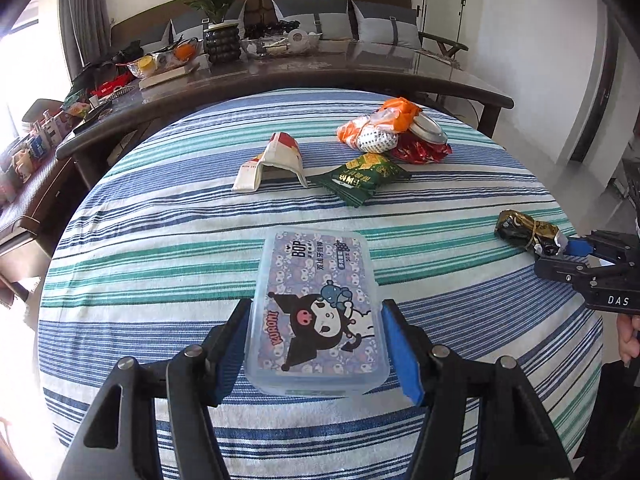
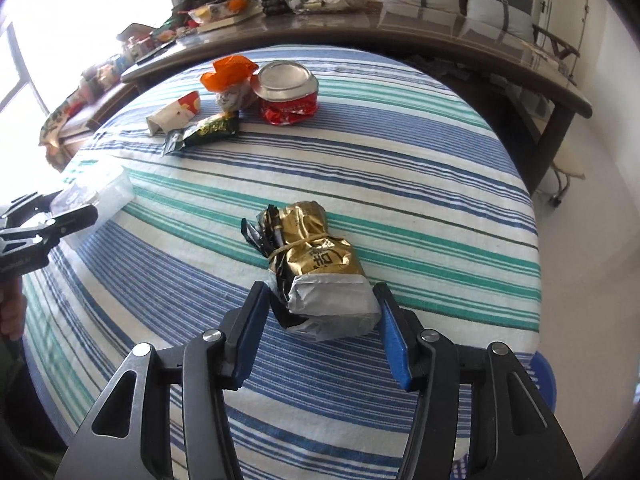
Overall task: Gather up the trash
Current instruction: 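Regrasp the gold foil bag with the right tool while the left tool holds the box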
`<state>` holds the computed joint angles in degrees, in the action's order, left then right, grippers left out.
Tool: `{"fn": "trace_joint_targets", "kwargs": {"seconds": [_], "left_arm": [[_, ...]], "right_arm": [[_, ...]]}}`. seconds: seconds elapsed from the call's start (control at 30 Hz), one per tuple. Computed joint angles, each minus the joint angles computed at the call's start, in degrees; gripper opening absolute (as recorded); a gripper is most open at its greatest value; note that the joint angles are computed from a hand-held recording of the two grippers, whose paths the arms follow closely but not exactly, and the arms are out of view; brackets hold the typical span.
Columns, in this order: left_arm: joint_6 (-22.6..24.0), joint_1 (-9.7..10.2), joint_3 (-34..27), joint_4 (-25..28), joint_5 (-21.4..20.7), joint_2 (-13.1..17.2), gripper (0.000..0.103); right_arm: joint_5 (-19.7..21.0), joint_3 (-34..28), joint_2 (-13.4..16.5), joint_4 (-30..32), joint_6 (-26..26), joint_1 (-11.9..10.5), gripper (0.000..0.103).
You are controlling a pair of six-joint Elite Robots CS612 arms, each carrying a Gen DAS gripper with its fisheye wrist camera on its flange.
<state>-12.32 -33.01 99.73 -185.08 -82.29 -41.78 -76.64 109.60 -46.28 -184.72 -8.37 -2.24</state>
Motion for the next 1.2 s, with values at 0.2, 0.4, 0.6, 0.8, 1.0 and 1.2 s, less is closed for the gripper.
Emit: {"fn": "trace_joint_targets", "kwargs": {"seconds": [0.2,0.4,0.6,0.8,1.0,1.2], "left_arm": [[-1.3,0.61,0.5,-0.2,-2.0,0.5,0.075],[-0.1,0.0,-0.1,0.1,0.1,1.1,0.082],[-0.3,-0.11,-0.4,0.7,0.6,1.3,0.085],[-0.3,-0.08,-0.5,0.7,0.5,1.3,0.086],[-0.7,-0.11,-0.6,1.0,0.9,1.4,0.089],[0.1,0.26,-0.7,3.7,-1.3,0.6,0.089]], "right_arm": [[-2.4,1.2,1.0,-4.7,-4.9,1.8,0.087],[-2.2,1.2,1.6,-6.7,-4.3,2.0,0.095],[-3.4,0.5,1.9,-6.2,-3.4,2.6,0.1],[-3.8,0.0,1.9,-5.1,-3.0,2.8,0.101],[-3.7,0.0,1.9,-5.1,-3.0,2.8,0.102],[-3.6,-0.2,1.4,-3.0,-3.8,2.7,0.101]]}}
